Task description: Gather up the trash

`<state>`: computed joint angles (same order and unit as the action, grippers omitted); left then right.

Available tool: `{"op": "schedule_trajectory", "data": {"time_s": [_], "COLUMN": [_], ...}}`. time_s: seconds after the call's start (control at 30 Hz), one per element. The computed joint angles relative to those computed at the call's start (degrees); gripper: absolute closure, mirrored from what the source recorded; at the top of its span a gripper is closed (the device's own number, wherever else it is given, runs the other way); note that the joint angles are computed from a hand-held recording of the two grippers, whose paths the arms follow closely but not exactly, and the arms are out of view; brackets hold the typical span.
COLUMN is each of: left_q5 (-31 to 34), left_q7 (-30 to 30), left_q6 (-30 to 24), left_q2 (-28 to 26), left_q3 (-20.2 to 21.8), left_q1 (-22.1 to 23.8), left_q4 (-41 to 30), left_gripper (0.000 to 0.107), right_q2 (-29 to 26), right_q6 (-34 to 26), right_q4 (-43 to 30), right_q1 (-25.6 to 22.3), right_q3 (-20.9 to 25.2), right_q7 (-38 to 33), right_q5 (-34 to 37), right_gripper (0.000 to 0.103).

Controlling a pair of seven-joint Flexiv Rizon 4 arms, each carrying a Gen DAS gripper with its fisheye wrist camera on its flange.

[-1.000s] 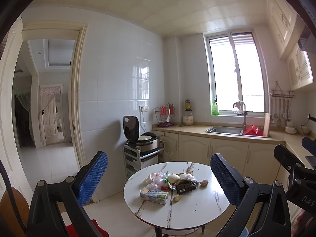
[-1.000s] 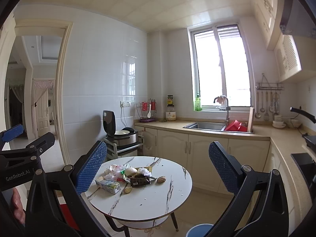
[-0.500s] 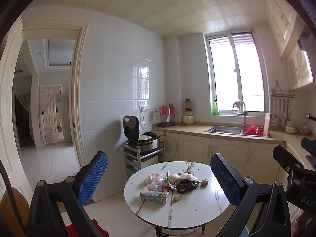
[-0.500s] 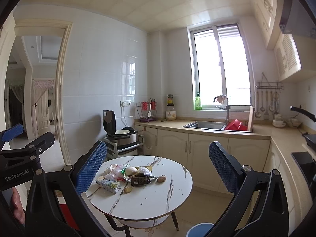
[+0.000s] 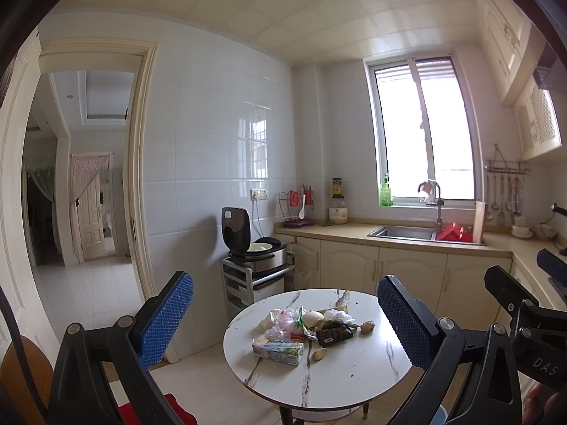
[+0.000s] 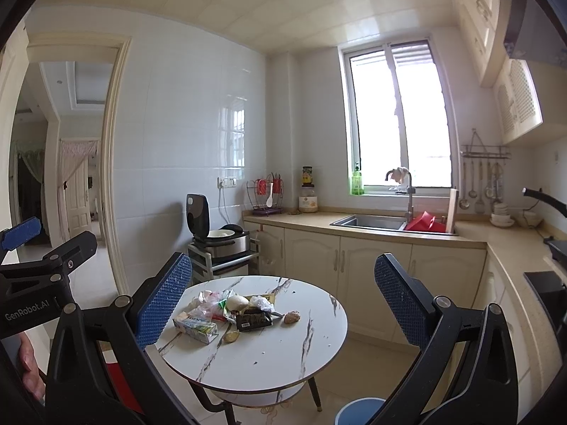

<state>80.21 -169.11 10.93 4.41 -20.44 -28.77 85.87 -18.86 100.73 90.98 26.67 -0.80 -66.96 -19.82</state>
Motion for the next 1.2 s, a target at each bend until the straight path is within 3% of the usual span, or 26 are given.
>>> {"op": "schedule_trajectory", "data": {"time_s": [0.47, 1.2], "left_q5": [-0.2, -0.5], "left_q7": [0.2, 0.8], "left_q6": [0.1, 0.2], "left_q2": [-0.2, 0.1], "left_q3": [0.0, -0.1], "left_q1": [0.0, 0.1], "left_q4": [-0.1, -0.1], "left_gripper": [0.004, 0.004], "right_q2": [-0.4, 0.0], "right_q6": [-0.8, -0.5], "right_q4": [-0.6, 0.3], "right_q1": [-1.2, 1.0], "right_q3": [1.8, -0.9], "right_q7": [-0.5, 0.3], "right_q5": [-0.1, -0.4], "right_gripper": [0.000, 0.000]}}
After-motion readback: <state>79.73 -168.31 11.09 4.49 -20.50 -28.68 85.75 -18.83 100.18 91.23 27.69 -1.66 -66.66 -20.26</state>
